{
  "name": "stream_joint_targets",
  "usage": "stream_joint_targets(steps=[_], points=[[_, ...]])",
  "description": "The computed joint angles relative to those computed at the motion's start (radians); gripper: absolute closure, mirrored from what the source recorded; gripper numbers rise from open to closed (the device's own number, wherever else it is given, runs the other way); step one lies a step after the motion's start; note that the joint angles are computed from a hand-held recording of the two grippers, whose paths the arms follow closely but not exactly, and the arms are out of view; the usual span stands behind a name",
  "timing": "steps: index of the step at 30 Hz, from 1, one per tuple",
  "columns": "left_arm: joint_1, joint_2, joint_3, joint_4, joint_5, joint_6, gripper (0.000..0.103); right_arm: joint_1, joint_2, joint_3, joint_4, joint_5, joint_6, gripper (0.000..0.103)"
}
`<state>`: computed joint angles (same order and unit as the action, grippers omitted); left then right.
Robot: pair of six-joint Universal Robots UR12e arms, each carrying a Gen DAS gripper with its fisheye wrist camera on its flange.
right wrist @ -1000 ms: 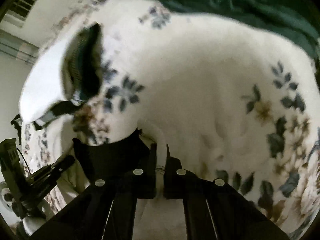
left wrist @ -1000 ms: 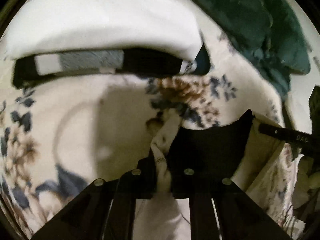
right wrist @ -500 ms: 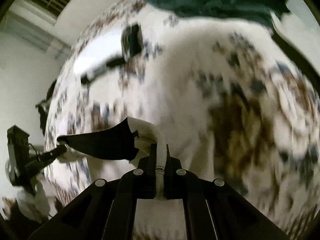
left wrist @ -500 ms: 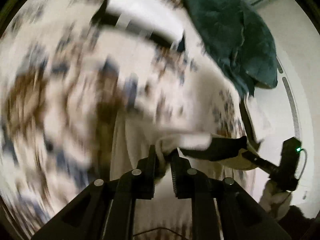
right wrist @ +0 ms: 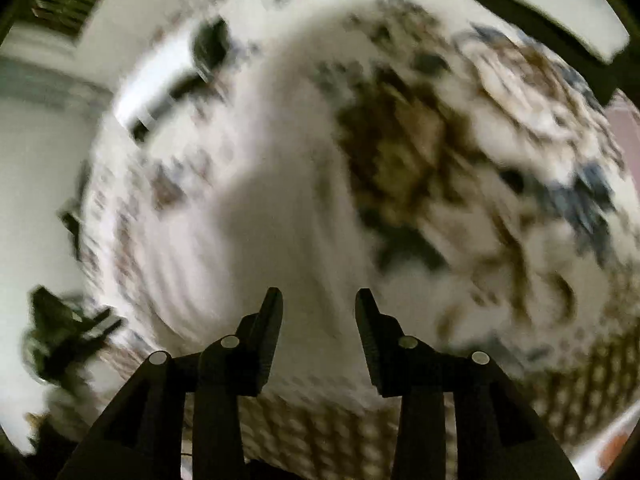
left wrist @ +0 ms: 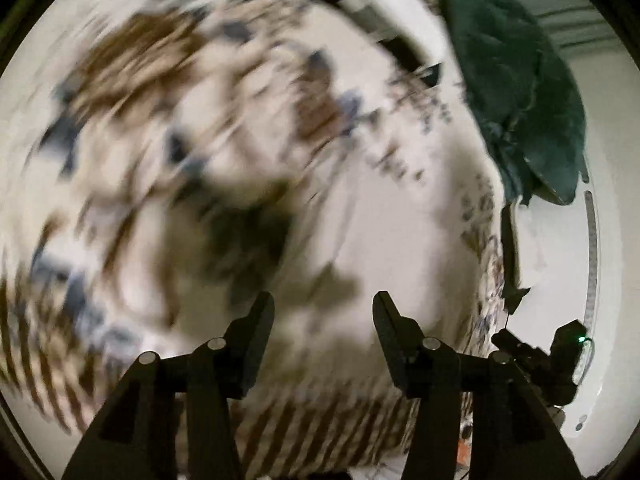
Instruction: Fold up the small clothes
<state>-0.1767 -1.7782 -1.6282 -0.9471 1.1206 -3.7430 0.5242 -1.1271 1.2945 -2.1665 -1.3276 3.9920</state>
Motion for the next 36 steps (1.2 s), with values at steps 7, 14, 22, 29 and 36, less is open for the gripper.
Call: stream_joint_targets(steps=[7,14,22,29,36], points=[[-0.049,-0.203,0.179,0.032,0.083,0.095,0.054,-0.021,0.142,-0.062,-0.245,0.114,0.187,0.06],[-0.005,-0.193,0.136,0.054,0.017,0.043,0.054,-0.051,0.142,-0.041,-0.131,-0.021,0.314,0.061],[-0.006,-0.177,0.139,0.037,0.092,0.03,0.041,-0.027,0.141,-0.117,-0.047,-0.04,0.13,0.058],[-0.01,-0.144,0.095,-0.074,0.077,0.028,0.041,-0.032,0.132,-0.095,-0.016,0.012,0.215,0.058],[-0.009,-0.07,-0.007,-0.017,0.042,-0.02,0.06,-0.033,0.071,0.011,0.012,0.133,0.279,0.058]])
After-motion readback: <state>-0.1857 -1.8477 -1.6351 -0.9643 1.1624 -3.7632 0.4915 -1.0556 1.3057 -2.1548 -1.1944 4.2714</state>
